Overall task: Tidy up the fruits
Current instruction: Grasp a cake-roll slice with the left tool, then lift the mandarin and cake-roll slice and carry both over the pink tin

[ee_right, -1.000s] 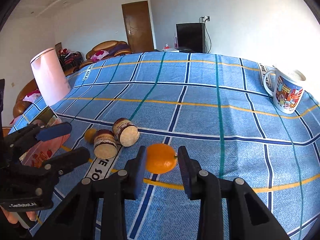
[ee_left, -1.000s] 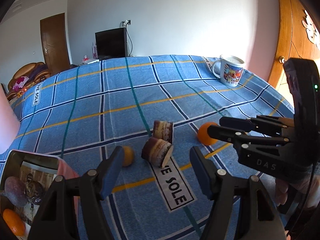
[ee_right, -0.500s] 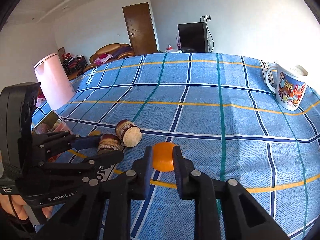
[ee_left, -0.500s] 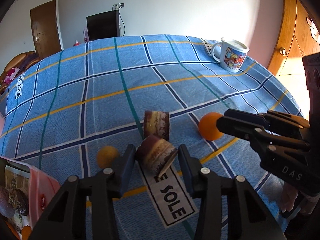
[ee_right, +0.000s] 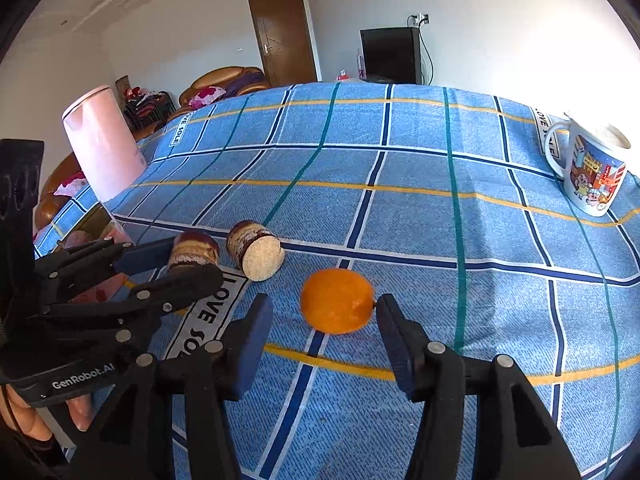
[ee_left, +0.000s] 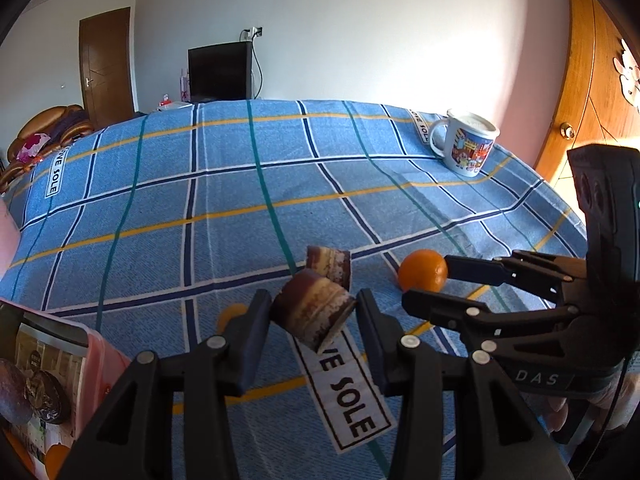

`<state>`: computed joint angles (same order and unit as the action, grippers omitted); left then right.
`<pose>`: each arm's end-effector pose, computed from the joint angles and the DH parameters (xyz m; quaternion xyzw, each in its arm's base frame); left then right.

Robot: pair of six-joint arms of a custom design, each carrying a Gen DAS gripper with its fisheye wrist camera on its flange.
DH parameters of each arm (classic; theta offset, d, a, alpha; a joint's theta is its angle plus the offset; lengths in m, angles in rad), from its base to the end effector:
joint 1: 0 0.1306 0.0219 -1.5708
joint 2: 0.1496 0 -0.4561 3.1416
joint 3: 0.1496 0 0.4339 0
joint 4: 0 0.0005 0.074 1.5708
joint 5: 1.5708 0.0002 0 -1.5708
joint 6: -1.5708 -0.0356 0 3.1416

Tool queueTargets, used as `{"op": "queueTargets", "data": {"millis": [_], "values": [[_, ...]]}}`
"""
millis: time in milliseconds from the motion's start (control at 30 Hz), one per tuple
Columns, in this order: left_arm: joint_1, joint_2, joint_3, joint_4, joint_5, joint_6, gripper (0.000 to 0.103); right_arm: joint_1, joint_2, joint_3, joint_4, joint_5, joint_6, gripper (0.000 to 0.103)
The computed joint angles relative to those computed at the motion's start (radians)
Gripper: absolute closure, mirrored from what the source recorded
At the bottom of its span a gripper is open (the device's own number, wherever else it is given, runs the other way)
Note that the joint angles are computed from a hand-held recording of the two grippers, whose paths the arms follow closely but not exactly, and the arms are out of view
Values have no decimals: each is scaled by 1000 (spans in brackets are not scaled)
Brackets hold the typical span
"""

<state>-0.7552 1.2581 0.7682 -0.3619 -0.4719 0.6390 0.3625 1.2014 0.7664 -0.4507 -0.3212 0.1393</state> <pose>0.3021 -0.2629 0.2968 -0.0292 0.9134 -0.0518 0.4027 0.3552 0.1462 0.3093 -0.2829 0.8873 0.1866 0.3127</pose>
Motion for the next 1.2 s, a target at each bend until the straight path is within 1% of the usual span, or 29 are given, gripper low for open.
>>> {"op": "queueTargets", "data": {"millis": [67, 100, 133, 300, 433, 567, 1000, 1200], "values": [[1, -5, -4, 6, -5, 4, 57, -1, 10, 7, -4, -1, 0, 54], [0, -8, -7, 11, -9, 4, 57, -2, 13, 8, -4, -2, 0, 61], [-2, -11, -9, 17, -15, 3, 57, -3, 15, 9, -4, -7, 0, 62], [-20, -30, -23, 44, -59, -5, 57, -7, 2, 1, 12, -26, 4, 63], [-31, -42, -34, 65, -94, -10, 57, -16, -36, -28, 72, -44, -4, 63], [-49, -55, -45, 91, -140, -25, 57, -15, -75, -56, 130, -44, -6, 63], [-92, -74, -64, 149, -255, -69, 57, -18, -151, -115, 256, -56, -11, 63], [-119, -87, -80, 190, -321, -91, 57, -28, -189, -144, 311, -72, -23, 63]]}}
